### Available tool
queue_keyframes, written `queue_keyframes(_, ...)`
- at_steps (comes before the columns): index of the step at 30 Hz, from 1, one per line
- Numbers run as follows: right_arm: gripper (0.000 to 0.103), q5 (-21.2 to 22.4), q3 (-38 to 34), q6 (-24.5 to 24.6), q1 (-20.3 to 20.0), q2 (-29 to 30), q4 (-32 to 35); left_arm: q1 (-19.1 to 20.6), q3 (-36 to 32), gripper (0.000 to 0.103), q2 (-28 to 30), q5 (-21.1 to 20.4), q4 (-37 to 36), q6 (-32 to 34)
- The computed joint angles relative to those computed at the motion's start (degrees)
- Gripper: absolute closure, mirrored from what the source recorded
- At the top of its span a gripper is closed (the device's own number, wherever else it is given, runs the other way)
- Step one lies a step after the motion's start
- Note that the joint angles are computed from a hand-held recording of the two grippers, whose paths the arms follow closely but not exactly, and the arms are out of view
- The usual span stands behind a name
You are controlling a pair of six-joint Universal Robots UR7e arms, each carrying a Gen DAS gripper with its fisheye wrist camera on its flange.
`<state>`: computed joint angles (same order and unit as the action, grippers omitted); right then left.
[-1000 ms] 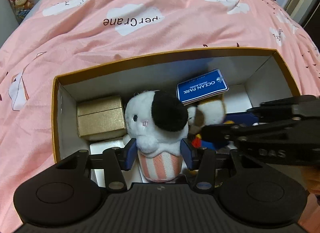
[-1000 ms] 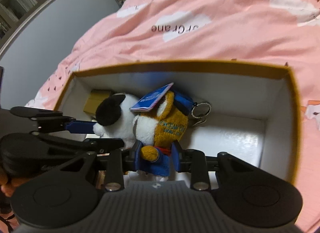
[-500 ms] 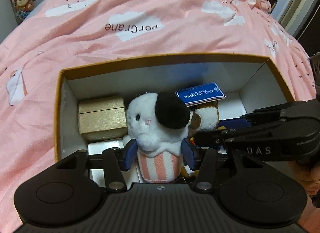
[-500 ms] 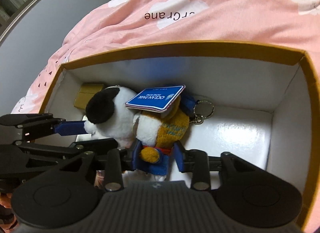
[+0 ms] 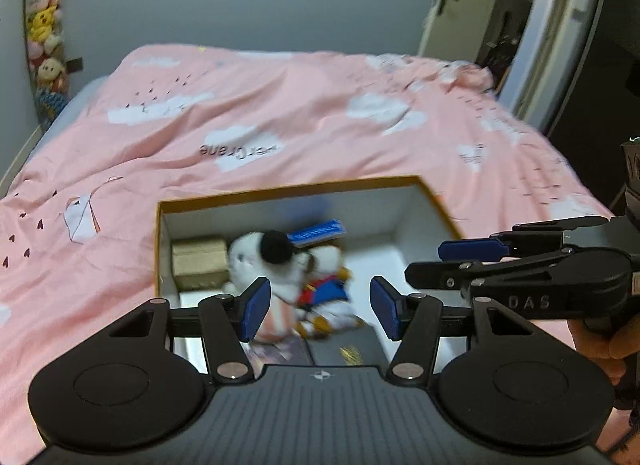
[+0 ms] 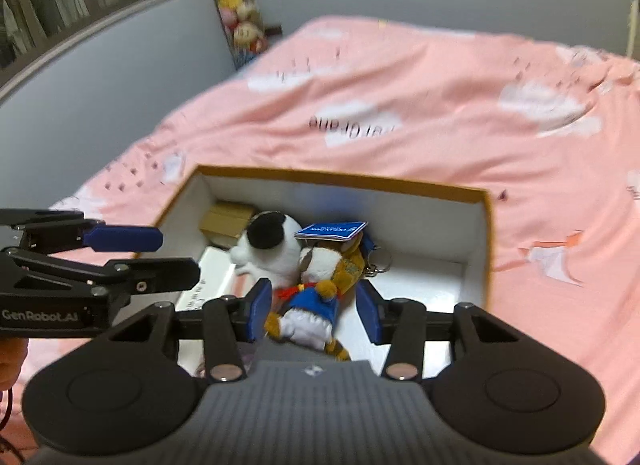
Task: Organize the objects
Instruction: 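Move both grippers to the pink pouch and pink card holder beside the box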
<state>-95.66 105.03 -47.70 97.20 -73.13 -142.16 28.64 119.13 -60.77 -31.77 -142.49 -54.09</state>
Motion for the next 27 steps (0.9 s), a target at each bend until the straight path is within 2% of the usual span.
queue_keyframes(5, 0.054, 2.88, 6.87, -0.7, -3.03, -10.28, -0.08, -4.5, 3.99, 0.037, 0.25, -3.46, -4.07, -4.58)
queue_keyframes(8, 0.057, 2.04, 10.71, -0.54, -5.35, -15.91, 0.88, -5.8, 6.05, 0.039, 2.14, -6.24, -8.6, -5.19)
queue_keyframes(12, 0.062, -2.37, 15.94, -3.59, -8.53, -22.38, -0.39, -6.24, 7.06, 0.043, 4.72, -12.43, -8.78, -6.13)
queue_keyframes(16, 0.066, -6.79, 19.1, -4.59, -12.26, -26.61, -0.22, -7.09, 7.33, 0.043, 7.52, -17.88, -7.66, -5.56)
queue_keyframes(20, 0.066, -8.88, 20.37, -5.57, -15.89, -30.64, 3.6, -7.44, 6.2, 0.043, 9.14, -22.21, -3.02, -4.02)
queue_keyframes(23, 0.065, -9.52, 20.58, -6.93, -16.97, -33.34, 7.03, -8.03, 5.82, 0.043, 9.66, -23.45, -0.45, -4.64)
queue_keyframes(27, 0.052, -10.32, 19.2, -8.53, -17.42, -35.93, 15.49, -8.66, 5.75, 0.043, 10.93, -24.33, -2.41, -1.92)
